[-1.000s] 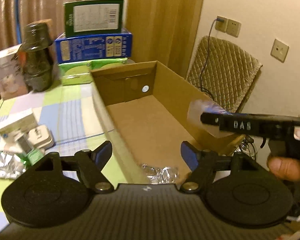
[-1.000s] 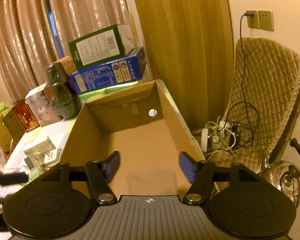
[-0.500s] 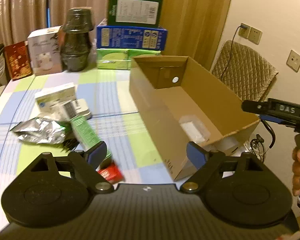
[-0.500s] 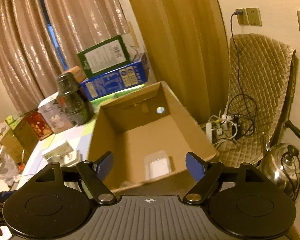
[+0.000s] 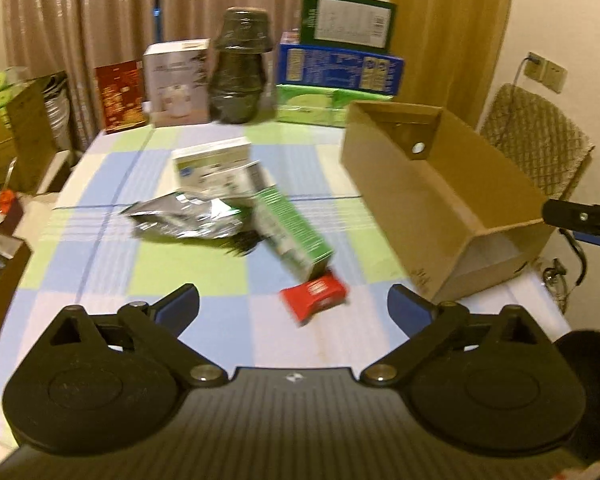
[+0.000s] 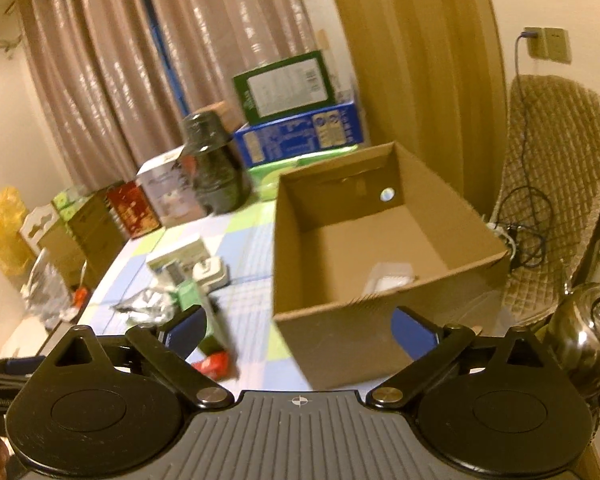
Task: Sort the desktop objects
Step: 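Move both grippers back toward the red candy packet and green medicine box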
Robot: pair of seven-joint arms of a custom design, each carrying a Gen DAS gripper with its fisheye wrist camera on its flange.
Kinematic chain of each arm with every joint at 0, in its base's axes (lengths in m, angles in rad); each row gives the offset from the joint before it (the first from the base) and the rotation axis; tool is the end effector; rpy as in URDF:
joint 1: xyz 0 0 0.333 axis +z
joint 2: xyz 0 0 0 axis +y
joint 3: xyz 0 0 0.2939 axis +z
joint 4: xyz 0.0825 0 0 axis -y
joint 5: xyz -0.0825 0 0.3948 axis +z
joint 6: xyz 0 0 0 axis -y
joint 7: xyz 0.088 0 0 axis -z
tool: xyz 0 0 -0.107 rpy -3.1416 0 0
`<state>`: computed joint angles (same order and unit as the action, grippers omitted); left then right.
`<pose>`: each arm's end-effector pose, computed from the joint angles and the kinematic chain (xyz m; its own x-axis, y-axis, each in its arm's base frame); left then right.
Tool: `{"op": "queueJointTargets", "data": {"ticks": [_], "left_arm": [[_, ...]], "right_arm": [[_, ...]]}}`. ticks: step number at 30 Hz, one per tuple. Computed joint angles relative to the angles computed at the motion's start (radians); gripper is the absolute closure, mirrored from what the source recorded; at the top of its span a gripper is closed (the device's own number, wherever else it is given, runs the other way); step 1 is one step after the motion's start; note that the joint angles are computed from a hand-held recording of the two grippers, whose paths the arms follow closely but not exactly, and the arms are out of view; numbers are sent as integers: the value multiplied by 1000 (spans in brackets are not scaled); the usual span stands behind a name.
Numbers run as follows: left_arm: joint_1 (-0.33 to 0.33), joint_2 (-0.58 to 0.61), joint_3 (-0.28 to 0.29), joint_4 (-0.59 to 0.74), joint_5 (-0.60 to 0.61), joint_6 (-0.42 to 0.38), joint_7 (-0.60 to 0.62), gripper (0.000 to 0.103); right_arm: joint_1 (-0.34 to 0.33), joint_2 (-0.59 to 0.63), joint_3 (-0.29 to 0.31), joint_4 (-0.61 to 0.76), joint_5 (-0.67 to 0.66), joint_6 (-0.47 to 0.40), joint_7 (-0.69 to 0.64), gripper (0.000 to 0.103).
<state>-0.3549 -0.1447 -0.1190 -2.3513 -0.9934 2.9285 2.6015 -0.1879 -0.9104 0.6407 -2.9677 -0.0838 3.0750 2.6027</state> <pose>0.4915 -0.1934 0.4227 -0.5921 -0.8028 0.0695 -0.5764 0.3617 -0.7327 0.3331 0.1434 0.4302 -0.2928 -0.9118 -0.2879 -0.4635 0.3986 -0.7914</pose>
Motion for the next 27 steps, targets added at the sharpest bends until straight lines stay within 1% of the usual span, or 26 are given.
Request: {"op": "queueJointTargets", "data": {"ticks": [4, 7, 12, 16, 19, 23, 27], "left_arm": [[16, -22, 19, -30, 17, 1, -5, 1], [19, -34, 36, -44, 17, 2, -1, 1], [27, -29, 51, -42, 38, 10, -19, 1], [34, -8, 57, -16, 19, 13, -2, 1], [51, 17, 48, 12, 19, 15, -4, 1], [77, 56, 26, 49, 24, 18, -6, 1], [113, 114, -8, 99, 51, 16, -19, 1]], "right_arm": [[15, 35, 20, 21, -9, -2, 0, 6], [12, 67, 40, 43, -24, 8, -9, 6], [-19, 126, 87, 84, -48, 41, -38, 5], [-53, 193, 129, 120, -63, 89, -88, 5], [-108, 250, 189, 153, -66, 129, -141, 5], [-204, 329, 283, 197, -45, 164, -189, 5], [-335, 409, 406, 251, -34, 206, -248, 5]]}}
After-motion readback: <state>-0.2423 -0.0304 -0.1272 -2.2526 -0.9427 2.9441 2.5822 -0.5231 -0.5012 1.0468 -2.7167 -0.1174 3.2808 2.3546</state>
